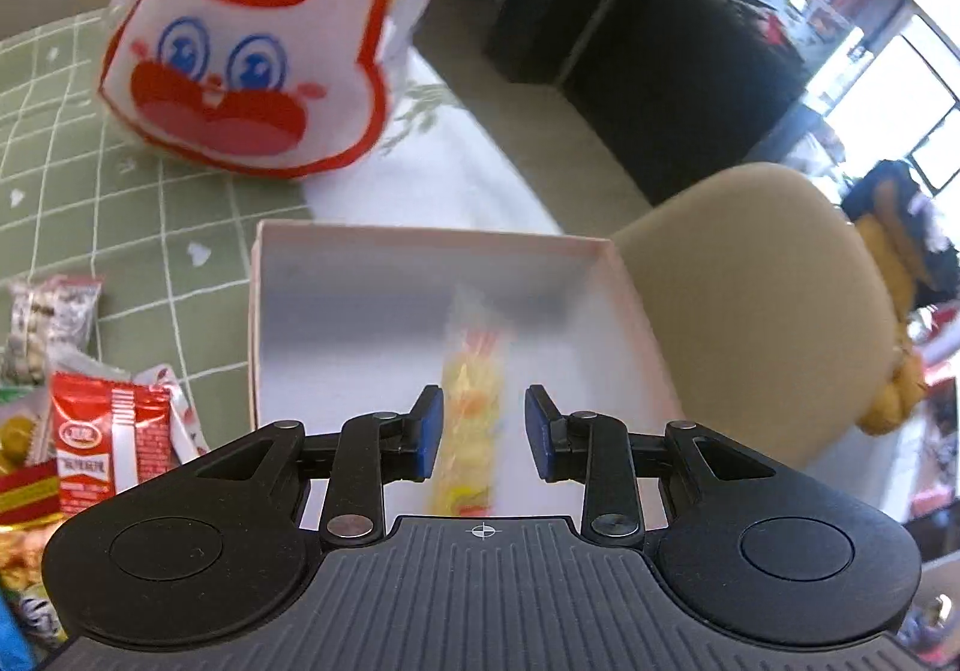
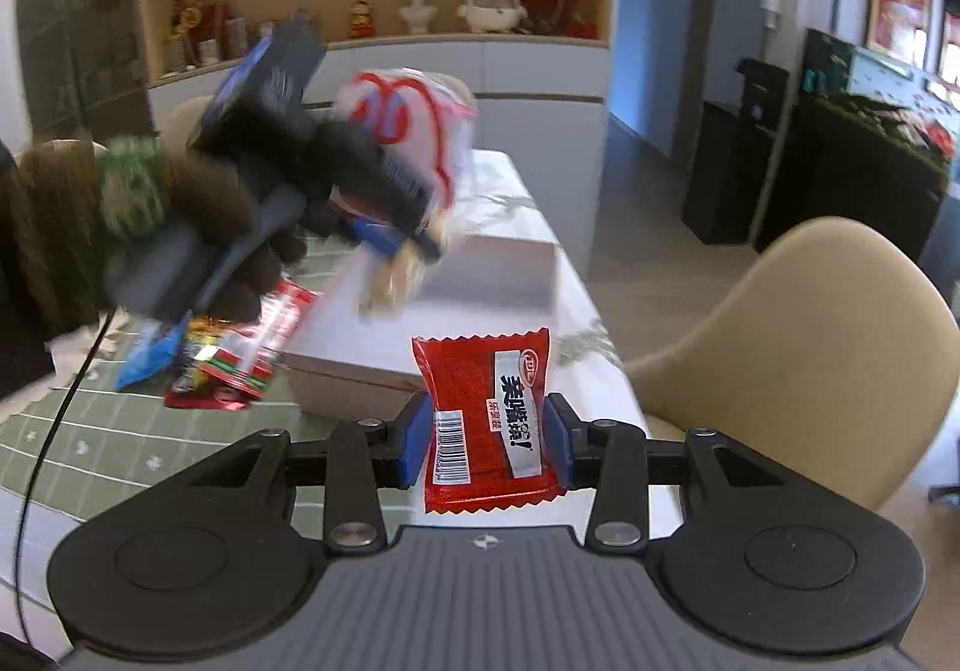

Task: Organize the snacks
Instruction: 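Drop the cereal bar into the pink box with the left gripper while the right drops the packet, then grasp the yellow Mini French bread bun with the right gripper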

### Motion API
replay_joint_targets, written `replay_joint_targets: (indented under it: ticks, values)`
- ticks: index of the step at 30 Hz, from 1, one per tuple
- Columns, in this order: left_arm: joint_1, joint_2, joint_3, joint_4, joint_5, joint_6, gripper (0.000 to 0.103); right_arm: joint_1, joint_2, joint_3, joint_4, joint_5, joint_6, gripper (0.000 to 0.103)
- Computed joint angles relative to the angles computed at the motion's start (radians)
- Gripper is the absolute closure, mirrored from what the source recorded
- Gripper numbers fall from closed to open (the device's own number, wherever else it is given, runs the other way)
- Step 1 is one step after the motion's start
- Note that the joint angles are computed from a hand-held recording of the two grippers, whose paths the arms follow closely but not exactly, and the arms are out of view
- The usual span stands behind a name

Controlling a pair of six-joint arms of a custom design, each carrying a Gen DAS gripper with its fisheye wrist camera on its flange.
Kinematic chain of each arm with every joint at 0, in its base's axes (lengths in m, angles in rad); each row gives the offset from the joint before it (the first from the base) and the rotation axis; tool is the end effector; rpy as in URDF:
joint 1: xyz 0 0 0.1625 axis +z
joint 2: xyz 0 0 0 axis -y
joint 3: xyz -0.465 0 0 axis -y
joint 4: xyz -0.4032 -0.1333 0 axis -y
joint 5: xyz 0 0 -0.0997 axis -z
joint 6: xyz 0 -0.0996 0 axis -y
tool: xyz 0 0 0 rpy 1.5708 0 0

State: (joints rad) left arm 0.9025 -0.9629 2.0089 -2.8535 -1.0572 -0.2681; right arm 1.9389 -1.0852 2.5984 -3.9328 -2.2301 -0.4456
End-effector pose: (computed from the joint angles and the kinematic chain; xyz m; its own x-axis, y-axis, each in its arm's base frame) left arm -0.2194 -0.5720 0.1343 -0.8876 0.2311 -0.3984 0.3809 0.8547 -0.3526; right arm 0.1989 -0.3147 0.1940 -0.7122 -0.1354 0.6888 -0.6037 0.6187 -0.5027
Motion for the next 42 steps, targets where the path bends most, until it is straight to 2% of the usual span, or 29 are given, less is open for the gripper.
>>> replay_joint_targets:
  ticks: [5, 8, 11, 14, 18, 20, 21, 24, 25, 27, 29, 30, 31, 32, 34, 36, 38, 40, 42]
  values:
    - [-0.035, -0.043, 0.123, -0.286, 0.007, 0.011, 0.07, -0.067, -0.053, 0.008, 0.026, 0.048, -0.017, 0.063]
    - [-0.082, -0.112, 0.209, -0.327, 0.032, -0.047, 0.069, -0.109, -0.074, -0.019, 0.07, 0.124, -0.054, 0.063]
    - [-0.14, -0.181, 0.303, -0.277, 0.085, -0.151, 0.069, -0.144, -0.072, -0.09, 0.169, 0.203, -0.073, 0.063]
    - [-0.19, -0.268, 0.398, -0.163, 0.146, -0.312, 0.069, -0.166, -0.031, -0.192, 0.282, 0.237, -0.072, 0.063]
    - [-0.237, -0.416, 0.514, 0.026, 0.237, -0.582, 0.07, -0.173, 0.062, -0.317, 0.382, 0.225, -0.102, 0.061]
    - [-0.268, -0.516, 0.551, 0.202, 0.285, -0.747, 0.07, -0.171, 0.118, -0.368, 0.402, 0.19, -0.121, 0.045]
    - [-0.285, -0.569, 0.57, 0.294, 0.305, -0.836, 0.07, -0.168, 0.141, -0.387, 0.411, 0.167, -0.133, 0.042]
    - [-0.343, -0.748, 0.617, 0.559, 0.321, -1.073, 0.07, -0.154, 0.219, -0.427, 0.37, 0.094, -0.21, 0.04]
    - [-0.351, -0.793, 0.625, 0.617, 0.322, -1.12, 0.07, -0.145, 0.247, -0.437, 0.33, 0.079, -0.251, 0.04]
    - [-0.361, -0.874, 0.643, 0.711, 0.328, -1.196, 0.07, -0.127, 0.275, -0.441, 0.258, 0.088, -0.315, 0.04]
    - [-0.38, -0.955, 0.656, 0.808, 0.347, -1.268, 0.07, -0.094, 0.283, -0.453, 0.262, 0.139, -0.348, 0.04]
    - [-0.38, -0.985, 0.665, 0.822, 0.36, -1.273, 0.07, -0.078, 0.281, -0.464, 0.291, 0.168, -0.348, 0.038]
    - [-0.367, -1.002, 0.674, 0.8, 0.376, -1.25, 0.07, -0.056, 0.281, -0.479, 0.335, 0.206, -0.341, 0.032]
    - [-0.347, -1.008, 0.684, 0.755, 0.389, -1.209, 0.07, -0.039, 0.281, -0.496, 0.383, 0.238, -0.328, 0.026]
    - [-0.298, -1.0, 0.7, 0.63, 0.403, -1.096, 0.07, -0.007, 0.293, -0.549, 0.522, 0.299, -0.283, 0.024]
    - [-0.245, -0.963, 0.716, 0.458, 0.401, -0.958, 0.07, 0.019, 0.325, -0.633, 0.711, 0.366, -0.194, 0.024]
    - [-0.214, -0.952, 0.737, 0.328, 0.389, -0.851, 0.07, 0.04, 0.379, -0.718, 0.837, 0.406, -0.079, 0.024]
    - [-0.189, -0.95, 0.754, 0.234, 0.374, -0.764, 0.07, 0.059, 0.452, -0.793, 0.884, 0.434, -0.003, 0.024]
    - [-0.176, -0.969, 0.77, 0.188, 0.365, -0.709, 0.07, 0.086, 0.548, -0.864, 0.862, 0.425, 0.034, 0.024]
